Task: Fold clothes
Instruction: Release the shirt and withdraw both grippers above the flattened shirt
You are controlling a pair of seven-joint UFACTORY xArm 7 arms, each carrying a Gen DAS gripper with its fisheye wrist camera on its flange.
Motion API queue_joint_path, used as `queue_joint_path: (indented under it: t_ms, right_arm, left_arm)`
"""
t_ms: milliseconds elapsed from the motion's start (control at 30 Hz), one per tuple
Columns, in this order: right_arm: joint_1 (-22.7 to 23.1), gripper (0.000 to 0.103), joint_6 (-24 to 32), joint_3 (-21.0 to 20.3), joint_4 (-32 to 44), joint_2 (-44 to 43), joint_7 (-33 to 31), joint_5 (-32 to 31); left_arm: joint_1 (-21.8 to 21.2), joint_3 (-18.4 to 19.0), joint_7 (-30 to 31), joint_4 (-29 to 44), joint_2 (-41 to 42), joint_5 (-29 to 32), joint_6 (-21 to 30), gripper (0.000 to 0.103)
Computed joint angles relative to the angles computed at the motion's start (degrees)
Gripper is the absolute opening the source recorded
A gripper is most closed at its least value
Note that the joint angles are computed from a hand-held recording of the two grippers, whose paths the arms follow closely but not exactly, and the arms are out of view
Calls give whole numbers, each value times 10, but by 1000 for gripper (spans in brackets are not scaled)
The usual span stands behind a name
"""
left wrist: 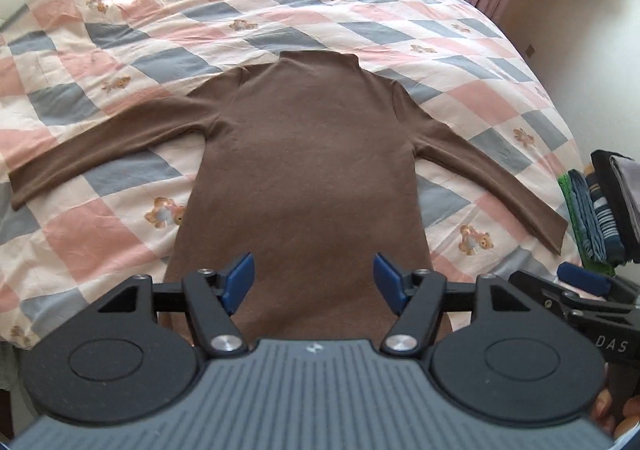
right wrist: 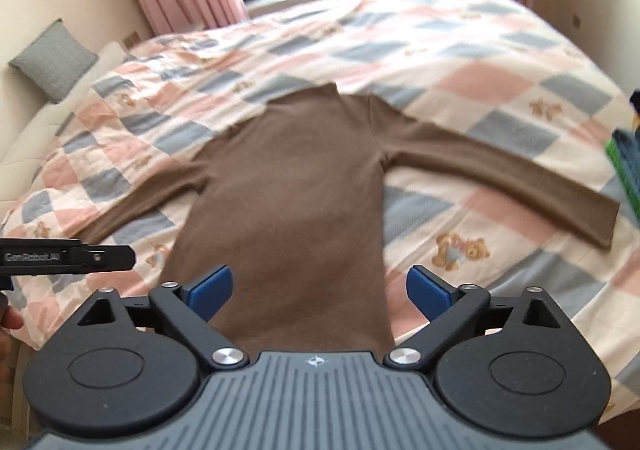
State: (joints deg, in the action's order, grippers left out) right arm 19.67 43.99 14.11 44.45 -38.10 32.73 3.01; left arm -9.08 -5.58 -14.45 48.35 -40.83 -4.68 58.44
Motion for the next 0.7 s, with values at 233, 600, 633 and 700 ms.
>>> queue_joint_path:
  t_ms: [233, 600, 633, 700]
  right_arm:
    - [-16, 101, 79, 42, 64, 3, 44, -31]
    - [-10, 101, 172, 139, 163, 93, 222, -109]
    - [-4, 101, 180, 145, 169, 98, 235, -117]
    - [9, 101, 196, 154, 178, 106, 260, -130]
  left_arm:
    - [7, 18, 34, 24, -25, 16, 58, 72]
    - [53, 71, 153, 10, -86, 40, 132, 76]
    - [56, 74, 163, 7, -92, 41, 134, 76]
    - [60, 78, 182, 1, -102, 39, 138, 77]
